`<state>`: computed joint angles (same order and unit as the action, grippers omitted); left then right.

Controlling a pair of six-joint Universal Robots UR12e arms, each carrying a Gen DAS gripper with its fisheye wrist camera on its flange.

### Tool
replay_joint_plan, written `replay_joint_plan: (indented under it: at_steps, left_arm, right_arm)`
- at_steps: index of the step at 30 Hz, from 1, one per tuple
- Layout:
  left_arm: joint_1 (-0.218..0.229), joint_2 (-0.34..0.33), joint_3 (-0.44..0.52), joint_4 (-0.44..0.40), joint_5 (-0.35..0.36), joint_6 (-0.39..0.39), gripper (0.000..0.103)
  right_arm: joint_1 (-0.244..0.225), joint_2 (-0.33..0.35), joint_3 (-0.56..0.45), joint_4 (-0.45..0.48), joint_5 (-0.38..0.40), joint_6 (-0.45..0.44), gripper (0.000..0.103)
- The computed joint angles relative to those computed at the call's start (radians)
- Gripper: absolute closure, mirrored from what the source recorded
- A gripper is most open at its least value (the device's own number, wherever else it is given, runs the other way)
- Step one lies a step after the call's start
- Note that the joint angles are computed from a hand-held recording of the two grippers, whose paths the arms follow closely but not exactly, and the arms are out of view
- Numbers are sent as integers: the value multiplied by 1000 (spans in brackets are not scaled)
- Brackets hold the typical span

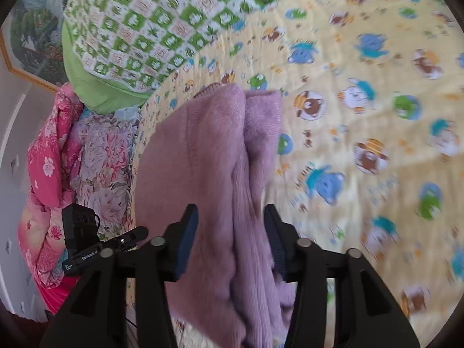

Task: Fold small clothes
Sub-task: 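Lower the folded sweater onto the sheet and open both grippers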

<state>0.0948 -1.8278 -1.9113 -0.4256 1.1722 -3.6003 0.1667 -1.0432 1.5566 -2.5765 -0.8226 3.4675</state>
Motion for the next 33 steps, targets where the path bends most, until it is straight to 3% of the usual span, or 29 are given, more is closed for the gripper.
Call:
replay_joint_plan:
  at_steps: [7, 15, 17, 18, 22, 28, 30, 32, 33]
  left_arm:
    - [-2, 68, -78, 0, -10, 17, 36]
    - [-26, 101, -119, -50, 16, 60, 35]
    - [-35, 98, -118, -59, 34, 69, 36]
    - [-40, 96, -114, -68, 47, 72, 36]
    - [-47, 96, -107, -88, 65, 83, 37]
    - [-51, 86, -102, -115, 71, 91, 36]
    - [-53, 83, -107, -110, 75, 91, 35]
    - [-55, 84, -108, -108, 81, 93, 35]
    - [-56, 86, -107, -111, 84, 96, 35]
  right_arm:
    - [4, -89, 98, -3, -64, -49, 51]
    - [17, -119, 152, 23, -75, -93, 51]
    - [22, -114, 142, 53, -74, -129, 67]
    - [23, -110, 133, 72, -74, -140, 92]
    - [12, -120, 137, -2, -54, -110, 93]
    - [22, -117, 140, 112, -144, -200, 93]
    - [22, -110, 149, 106, -150, -176, 93]
    - [18, -112, 157, 97, -158, -148, 82]
    - [19, -116, 156, 99, -171, -144, 72]
